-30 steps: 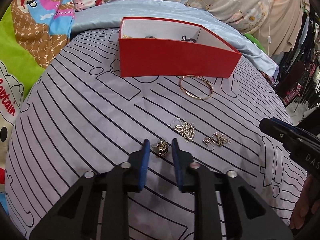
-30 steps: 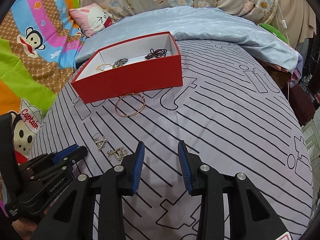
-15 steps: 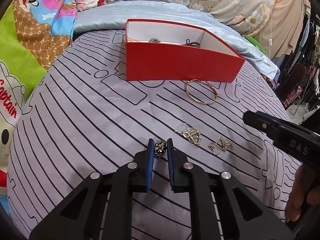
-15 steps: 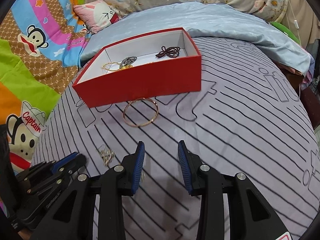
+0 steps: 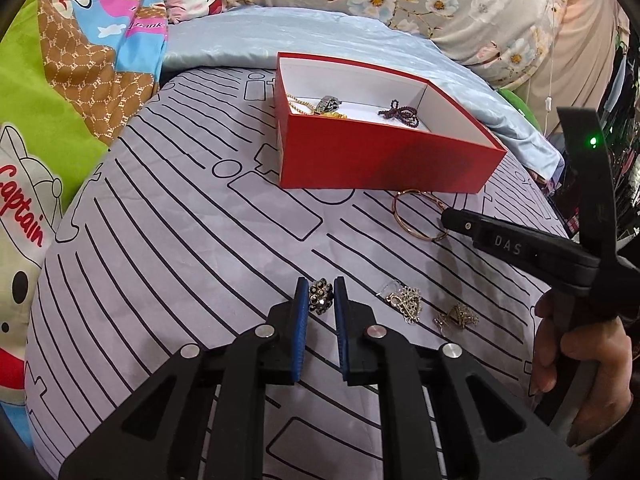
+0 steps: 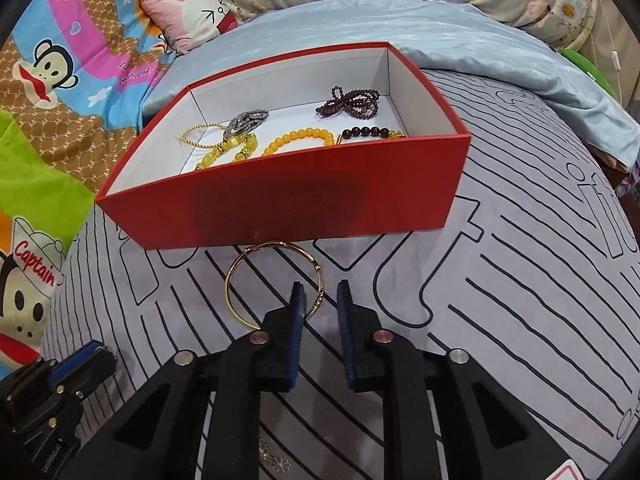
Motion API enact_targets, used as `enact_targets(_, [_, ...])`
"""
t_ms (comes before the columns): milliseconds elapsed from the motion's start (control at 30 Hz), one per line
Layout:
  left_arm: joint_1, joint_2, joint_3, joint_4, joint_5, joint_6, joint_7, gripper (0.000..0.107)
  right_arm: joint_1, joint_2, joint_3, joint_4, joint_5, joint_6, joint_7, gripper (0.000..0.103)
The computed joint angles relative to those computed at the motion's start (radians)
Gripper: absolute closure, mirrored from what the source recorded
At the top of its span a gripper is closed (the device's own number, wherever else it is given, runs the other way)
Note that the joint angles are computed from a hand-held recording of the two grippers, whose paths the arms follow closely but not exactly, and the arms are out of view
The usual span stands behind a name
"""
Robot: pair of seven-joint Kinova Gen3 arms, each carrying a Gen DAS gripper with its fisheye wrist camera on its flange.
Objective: Organize jewelry
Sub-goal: 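Grasp the small silver charm with the left gripper while the right grasps the gold bangle, then carry the charm and gold bangle into the red box and open both grippers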
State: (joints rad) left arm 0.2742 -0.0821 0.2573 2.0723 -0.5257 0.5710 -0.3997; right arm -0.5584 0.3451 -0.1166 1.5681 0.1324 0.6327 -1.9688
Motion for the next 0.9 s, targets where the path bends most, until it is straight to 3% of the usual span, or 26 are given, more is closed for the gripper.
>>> enact_targets(67, [-0.001,0.002,-0.004,-0.002,0.007,0.000,-0.008,0.095,-0.019,0.000,0.012,0.004,0.027,-0.003,-0.015,0.097])
enact_targets(200, [-0.004,0.000,-0.007,-0.005,0.012,0.001,-0.014,0.095,-0.006,-0.008,0.003,0.017,0.018,-0.011,-0.010,0.101])
enact_targets(667, [-0.007,-0.031,0.015,-0.044,0.006,0.036,-0.014,0.095,0.039,-0.174,-0.015,0.152,0.009,-0.070,-0.050,0.101])
enact_targets(900, [-0.020,-0.037,0.026,-0.094,-0.003,0.043,-0.040,0.096,0.079,-0.234,-0.036,0.161,-0.012,-0.096,-0.027,0.101])
